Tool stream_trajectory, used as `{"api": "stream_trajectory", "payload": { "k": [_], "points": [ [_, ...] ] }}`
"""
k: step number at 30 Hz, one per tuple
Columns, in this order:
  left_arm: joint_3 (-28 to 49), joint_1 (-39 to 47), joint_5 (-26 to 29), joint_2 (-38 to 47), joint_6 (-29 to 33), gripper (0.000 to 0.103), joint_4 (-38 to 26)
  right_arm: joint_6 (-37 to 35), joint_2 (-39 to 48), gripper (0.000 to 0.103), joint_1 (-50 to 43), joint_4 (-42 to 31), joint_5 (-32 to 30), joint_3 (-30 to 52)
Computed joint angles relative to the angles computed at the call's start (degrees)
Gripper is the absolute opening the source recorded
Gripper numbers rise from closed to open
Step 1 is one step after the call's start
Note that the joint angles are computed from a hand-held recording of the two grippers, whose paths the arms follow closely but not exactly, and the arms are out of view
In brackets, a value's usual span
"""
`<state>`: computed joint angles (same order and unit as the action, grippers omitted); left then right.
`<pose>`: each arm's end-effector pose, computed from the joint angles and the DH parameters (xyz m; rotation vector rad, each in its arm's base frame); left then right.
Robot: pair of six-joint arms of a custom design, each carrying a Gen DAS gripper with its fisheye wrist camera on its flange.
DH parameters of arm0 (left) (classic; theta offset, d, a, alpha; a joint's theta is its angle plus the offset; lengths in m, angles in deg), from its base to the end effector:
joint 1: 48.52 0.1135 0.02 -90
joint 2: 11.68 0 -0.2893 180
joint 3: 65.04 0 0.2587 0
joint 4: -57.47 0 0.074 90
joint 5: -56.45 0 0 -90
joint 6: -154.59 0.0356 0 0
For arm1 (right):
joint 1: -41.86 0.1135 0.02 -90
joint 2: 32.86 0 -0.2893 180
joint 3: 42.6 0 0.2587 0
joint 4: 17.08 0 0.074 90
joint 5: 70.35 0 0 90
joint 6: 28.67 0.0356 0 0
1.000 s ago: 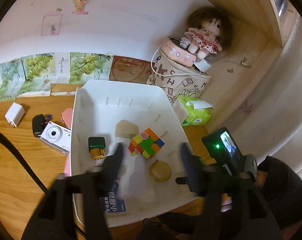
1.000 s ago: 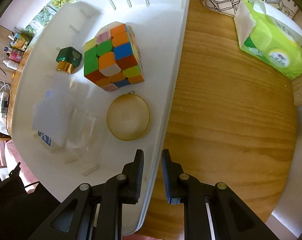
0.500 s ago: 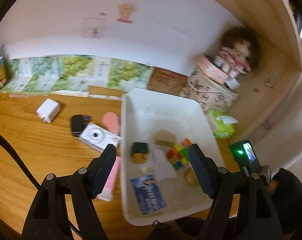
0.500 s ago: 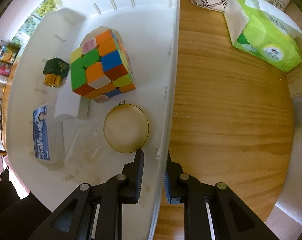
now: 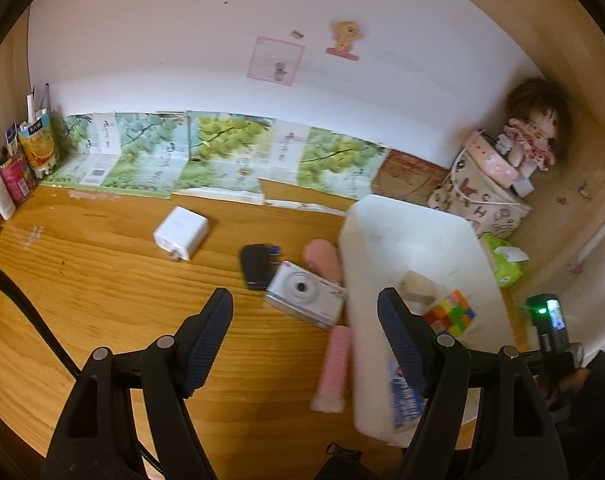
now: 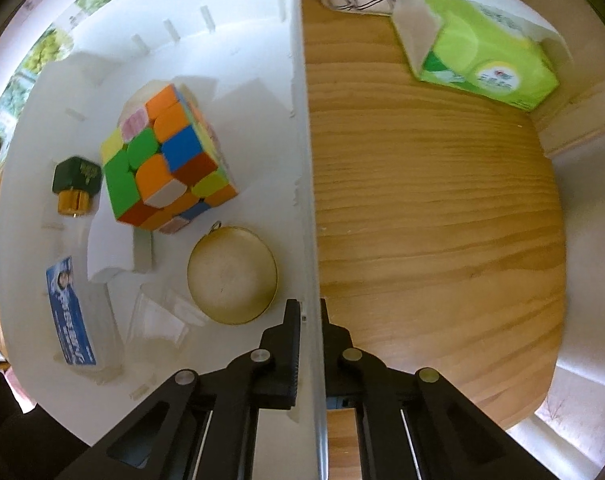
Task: Organize rigid objects
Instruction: 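Move the open left gripper to the white charger on the desk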
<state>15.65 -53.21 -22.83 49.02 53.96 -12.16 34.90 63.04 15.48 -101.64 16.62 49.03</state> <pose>0.1909 -0.0223 0.3712 -0.0425 2.4468 -0.3472 0.2785 -0.1360 0.2725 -0.0022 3.0992 0.0593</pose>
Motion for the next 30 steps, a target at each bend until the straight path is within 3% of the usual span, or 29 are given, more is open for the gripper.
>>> {"api": "stream_trajectory", "payload": {
  "k": [13, 23, 30],
  "points": [
    [5.71, 14.13, 5.27, 14.55, 19.38, 0.079, -3.58, 11.23, -1.60, 0.013, 1.05, 0.46, 4.00, 0.19],
    [12.37, 15.97, 3.38, 29.21, 25.24, 0.082, -3.09, 16.83, -1.82, 0.017, 0.15, 0.94, 5.50, 0.70],
    [13.76, 16.07, 1.35, 36.98, 25.97, 0.082, 0.07, 21.08, -1.56, 0.019, 2.53, 0.80, 8.00, 0.53]
  ]
}}
